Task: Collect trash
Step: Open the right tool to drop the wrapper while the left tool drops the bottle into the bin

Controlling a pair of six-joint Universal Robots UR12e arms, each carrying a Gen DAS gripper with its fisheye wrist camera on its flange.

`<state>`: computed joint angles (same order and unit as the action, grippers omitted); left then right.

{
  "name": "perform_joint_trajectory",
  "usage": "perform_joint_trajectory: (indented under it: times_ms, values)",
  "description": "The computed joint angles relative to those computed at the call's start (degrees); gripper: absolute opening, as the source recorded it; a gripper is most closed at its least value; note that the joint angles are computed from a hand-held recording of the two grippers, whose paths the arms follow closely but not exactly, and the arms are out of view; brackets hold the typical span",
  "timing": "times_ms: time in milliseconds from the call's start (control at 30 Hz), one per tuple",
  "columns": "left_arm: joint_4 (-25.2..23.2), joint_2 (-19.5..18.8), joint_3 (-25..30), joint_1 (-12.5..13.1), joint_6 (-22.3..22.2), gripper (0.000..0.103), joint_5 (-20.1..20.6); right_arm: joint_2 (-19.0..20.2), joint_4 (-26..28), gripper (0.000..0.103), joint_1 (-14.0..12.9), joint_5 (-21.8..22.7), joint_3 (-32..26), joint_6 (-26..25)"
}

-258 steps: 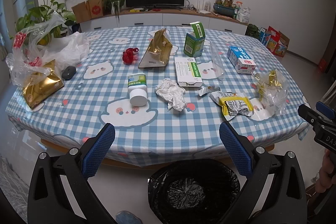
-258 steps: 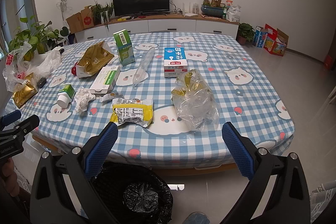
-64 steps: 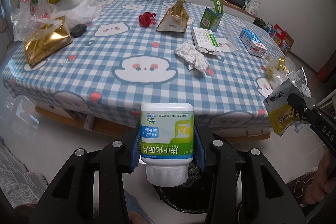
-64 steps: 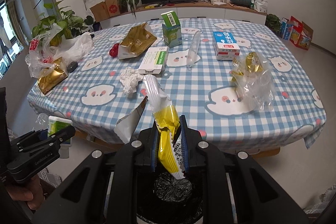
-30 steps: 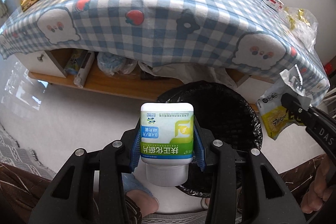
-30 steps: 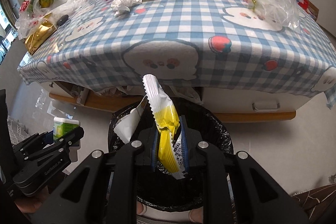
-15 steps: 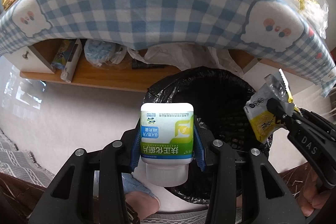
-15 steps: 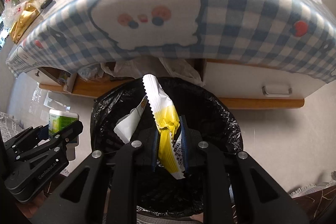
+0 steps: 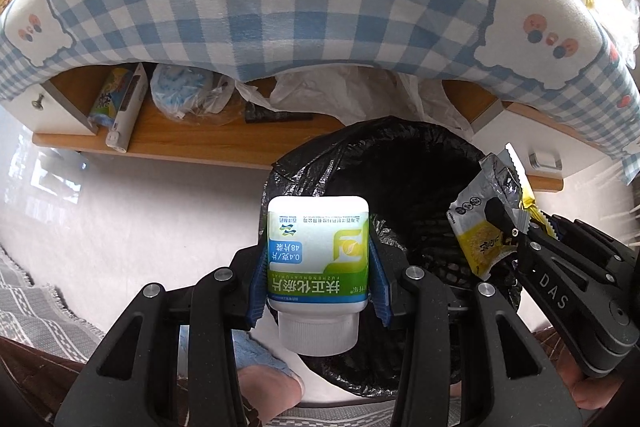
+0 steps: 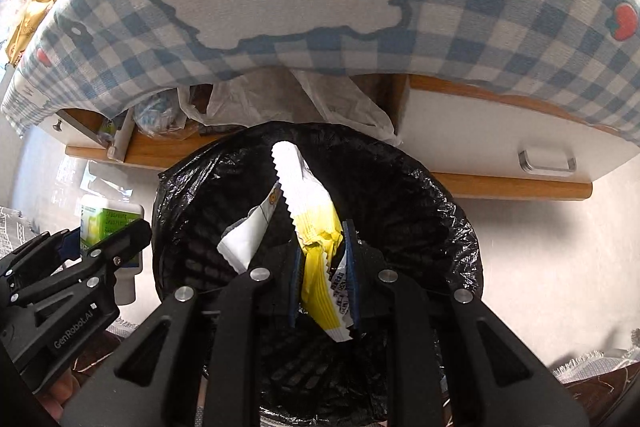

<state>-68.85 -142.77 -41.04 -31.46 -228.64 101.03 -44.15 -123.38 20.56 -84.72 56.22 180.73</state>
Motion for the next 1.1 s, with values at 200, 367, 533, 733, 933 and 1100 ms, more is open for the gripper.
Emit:
perform_joint_trajectory:
  times_ms: [200,367,533,733,933,1100]
  values:
    - [0.51,-0.21,0.24,-0.02,0.67,0.041,-0.13,-0.37,-1.15,0.037,-0.16,-0.43,0.72,1.05]
    - [0.68,-0.54,1.08,-0.11,1.13,0.041,-0.23,-1.04,-2.41,0.053,-0.49,-1.02,1.47,1.21]
    - [0.2,-1.39,2.84,-0.32,1.84,0.041,-0.13,-1.8,-3.76,0.072,-1.21,-1.84,2.11,2.27]
    - [-1.83,-3.25,6.79,-0.6,2.65,0.041,-0.37,-2.76,-5.11,0.089,-2.31,-3.49,3.07,3.77]
    - [-2.62,-5.2,10.79,-1.06,3.85,0.041,-0.32,-3.37,-5.42,0.095,-3.45,-3.98,3.68,4.0]
    - [-5.02,-7.54,15.21,-1.24,4.53,0.041,-0.86,-3.68,-5.05,0.095,-4.01,-4.9,4.19,3.83]
